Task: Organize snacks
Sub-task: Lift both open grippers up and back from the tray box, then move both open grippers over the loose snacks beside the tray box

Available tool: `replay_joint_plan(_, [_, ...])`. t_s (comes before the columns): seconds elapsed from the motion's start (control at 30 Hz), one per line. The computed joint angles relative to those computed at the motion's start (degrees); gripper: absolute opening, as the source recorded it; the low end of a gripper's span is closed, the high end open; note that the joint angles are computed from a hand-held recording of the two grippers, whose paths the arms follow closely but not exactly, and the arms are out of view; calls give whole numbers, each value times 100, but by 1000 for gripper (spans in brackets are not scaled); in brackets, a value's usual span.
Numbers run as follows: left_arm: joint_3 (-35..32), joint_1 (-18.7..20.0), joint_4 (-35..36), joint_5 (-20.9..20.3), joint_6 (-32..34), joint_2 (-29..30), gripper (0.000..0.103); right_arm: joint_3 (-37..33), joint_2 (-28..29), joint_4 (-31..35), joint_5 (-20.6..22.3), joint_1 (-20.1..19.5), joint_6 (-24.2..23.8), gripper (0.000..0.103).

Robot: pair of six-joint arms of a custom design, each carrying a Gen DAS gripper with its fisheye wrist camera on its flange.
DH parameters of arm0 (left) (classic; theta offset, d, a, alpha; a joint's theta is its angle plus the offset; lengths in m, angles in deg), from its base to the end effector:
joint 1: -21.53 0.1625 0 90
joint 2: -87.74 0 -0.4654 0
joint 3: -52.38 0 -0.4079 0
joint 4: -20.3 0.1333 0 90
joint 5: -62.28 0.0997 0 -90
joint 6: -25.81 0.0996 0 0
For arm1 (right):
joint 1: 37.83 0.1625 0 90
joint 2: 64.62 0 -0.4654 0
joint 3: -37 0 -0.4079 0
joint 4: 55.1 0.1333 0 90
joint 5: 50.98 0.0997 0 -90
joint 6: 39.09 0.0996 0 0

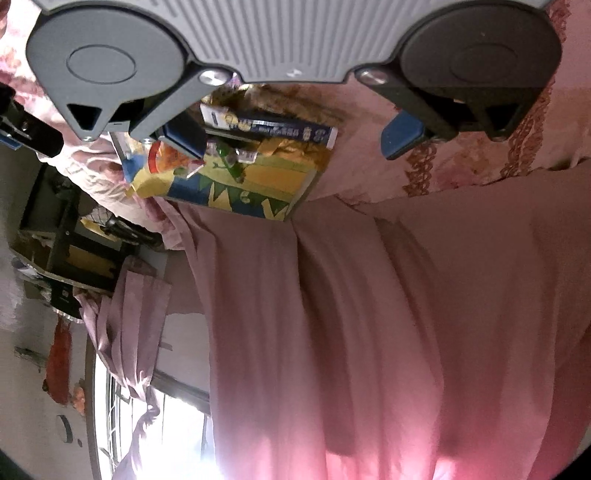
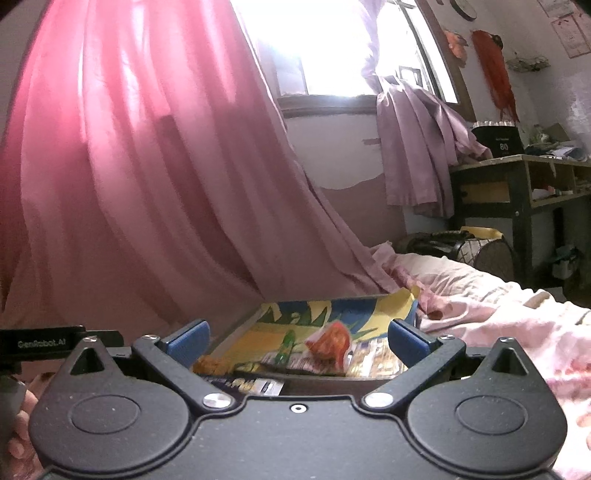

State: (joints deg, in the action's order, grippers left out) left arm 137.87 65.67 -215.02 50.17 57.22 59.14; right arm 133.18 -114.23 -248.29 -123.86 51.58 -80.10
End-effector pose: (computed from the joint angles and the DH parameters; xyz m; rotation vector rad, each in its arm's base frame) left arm -0.3094 -0.6217 0.1427 0.0144 1.8118 -1.5196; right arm 0.1552 -0.7180 0.2516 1.1217 -2.4226 1.4822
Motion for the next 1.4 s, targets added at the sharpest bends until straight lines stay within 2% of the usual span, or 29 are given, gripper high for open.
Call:
replay_joint_plan(0.17, [704,-135,307,137,-760,-226,103,493,-279,-123,-136,10,-24,102])
replay_joint_plan(0.33, [1285,-241,580,216,-1585,-356,102,944,-511,-141,-498,31,0,102])
replay_joint_plan(0.5, [1904,-312,1364,153,-2639,-536,103,1287,-623,-273,-846,93,-199,102])
replay_joint_plan(0.6, [2256,-351,2062,97,-3501,-693,102,1442,-657,-373,-993,137,-328,102])
replay_joint_plan(0.93, [2648,-406,2374,54,-4004,-794,102,1607,-690,-363,-1409,222,-483,102])
replay_joint_plan(1.1, [2667,-367,2510,98,-4189,-837,102,1533,-661,-203,-1584,249,-463,102])
replay_joint_plan(1.3, [2767,-281,3015,68,-4721,-991,103,1388,-597,138,-1902,316,-451,102])
replay_joint_plan(1.4, [2793,-233,3117,41,-4723,-1031,103,1343,-570,260,-2011,346,-480,102])
